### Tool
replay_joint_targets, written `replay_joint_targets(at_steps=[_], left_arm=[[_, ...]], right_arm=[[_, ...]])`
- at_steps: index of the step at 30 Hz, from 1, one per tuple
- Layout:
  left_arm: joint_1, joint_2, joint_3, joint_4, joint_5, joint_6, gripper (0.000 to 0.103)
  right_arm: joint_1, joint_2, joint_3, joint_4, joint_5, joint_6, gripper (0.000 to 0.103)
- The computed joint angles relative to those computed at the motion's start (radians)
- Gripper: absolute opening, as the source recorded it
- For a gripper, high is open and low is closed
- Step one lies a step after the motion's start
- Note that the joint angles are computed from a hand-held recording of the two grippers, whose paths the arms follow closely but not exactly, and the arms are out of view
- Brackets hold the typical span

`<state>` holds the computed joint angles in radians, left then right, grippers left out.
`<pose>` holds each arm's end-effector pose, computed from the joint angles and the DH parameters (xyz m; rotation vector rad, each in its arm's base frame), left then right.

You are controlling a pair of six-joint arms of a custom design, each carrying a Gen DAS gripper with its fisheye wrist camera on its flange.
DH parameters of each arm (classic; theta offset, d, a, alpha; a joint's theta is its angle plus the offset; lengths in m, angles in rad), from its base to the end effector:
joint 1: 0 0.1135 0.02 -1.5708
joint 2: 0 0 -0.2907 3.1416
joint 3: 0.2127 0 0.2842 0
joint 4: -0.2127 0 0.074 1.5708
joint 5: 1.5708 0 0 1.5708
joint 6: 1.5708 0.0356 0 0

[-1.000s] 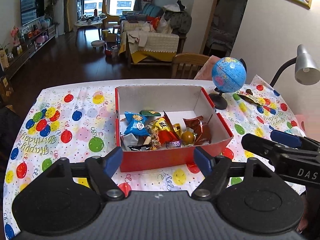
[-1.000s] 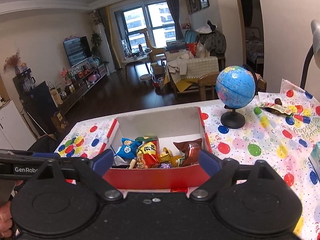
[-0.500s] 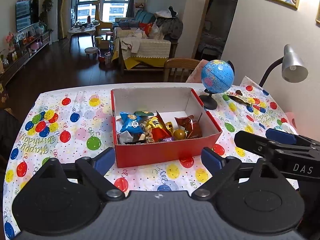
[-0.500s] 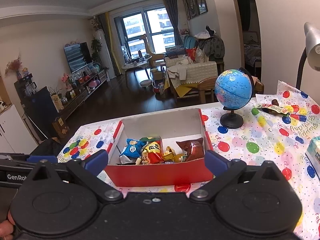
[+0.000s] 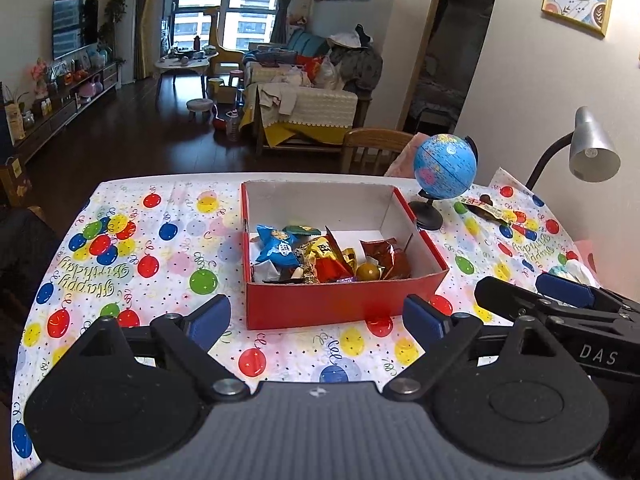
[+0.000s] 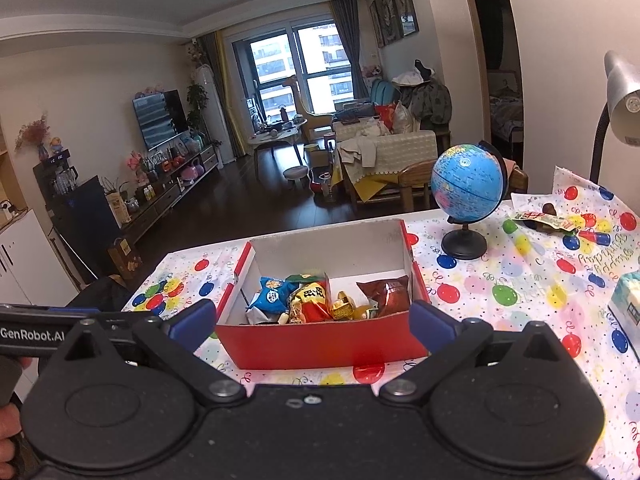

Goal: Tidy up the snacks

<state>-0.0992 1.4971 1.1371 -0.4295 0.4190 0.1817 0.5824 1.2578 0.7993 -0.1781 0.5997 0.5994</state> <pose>0.3516 -0.0495 0.2861 0.5235 2.2584 -0.4514 0.2526 0.1423 0.2595 0.3386 2.0564 0.0499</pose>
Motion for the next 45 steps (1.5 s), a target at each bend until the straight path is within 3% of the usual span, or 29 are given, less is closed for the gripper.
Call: replay_joint_targets(at_steps=[45], left_arm=[[0.025, -0.079, -0.059, -0.006, 0.018, -0.004, 0.093]], right_arm=[[0.036, 0.005, 0.019, -0.042, 0.015, 0.040, 0.103]])
